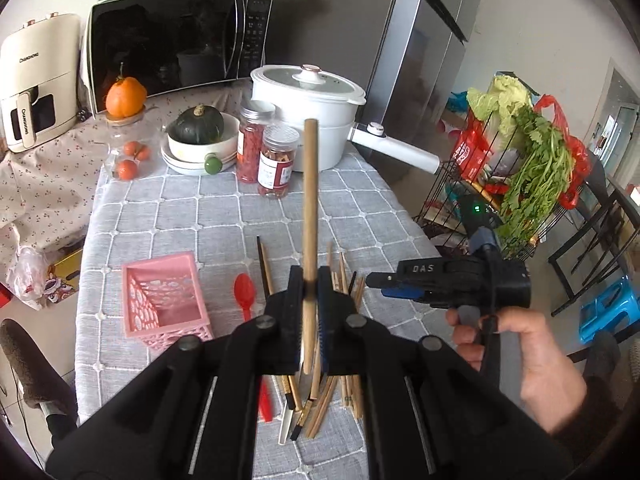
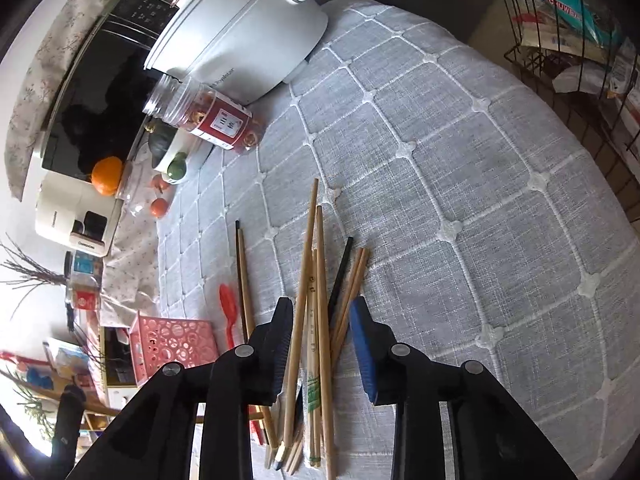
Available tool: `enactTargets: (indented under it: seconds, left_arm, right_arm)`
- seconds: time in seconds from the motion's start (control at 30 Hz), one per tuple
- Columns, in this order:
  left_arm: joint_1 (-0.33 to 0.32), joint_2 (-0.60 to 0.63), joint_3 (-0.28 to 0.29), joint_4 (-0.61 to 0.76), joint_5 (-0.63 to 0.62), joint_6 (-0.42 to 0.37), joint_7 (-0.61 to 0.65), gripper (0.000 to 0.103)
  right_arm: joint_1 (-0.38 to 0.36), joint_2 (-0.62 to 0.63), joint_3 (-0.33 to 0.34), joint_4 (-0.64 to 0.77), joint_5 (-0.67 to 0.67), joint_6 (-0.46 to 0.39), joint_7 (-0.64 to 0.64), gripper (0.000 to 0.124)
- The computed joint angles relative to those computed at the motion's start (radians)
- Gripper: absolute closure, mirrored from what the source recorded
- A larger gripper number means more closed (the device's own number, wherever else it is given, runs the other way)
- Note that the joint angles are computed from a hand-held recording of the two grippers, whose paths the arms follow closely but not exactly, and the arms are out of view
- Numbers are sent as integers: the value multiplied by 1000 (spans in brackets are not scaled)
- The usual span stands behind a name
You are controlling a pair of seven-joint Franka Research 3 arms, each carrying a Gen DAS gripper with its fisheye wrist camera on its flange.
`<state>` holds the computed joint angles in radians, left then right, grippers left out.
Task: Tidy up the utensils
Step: 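Lift the wooden chopstick with the left tool and carry it over the pink holder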
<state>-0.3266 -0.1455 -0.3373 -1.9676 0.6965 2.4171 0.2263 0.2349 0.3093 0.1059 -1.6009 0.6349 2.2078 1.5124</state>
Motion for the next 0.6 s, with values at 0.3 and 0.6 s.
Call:
enactTargets:
  seconds: [0.3, 0.6]
  left_arm:
    - [15, -119, -12, -105, -18, 11, -12, 96]
    - [37, -190, -16, -188, -70, 52, -1, 96]
  right_arm:
    - [27, 96, 11, 115, -66, -6, 58, 92]
    - [163, 331, -41, 450, -366, -48, 150, 93]
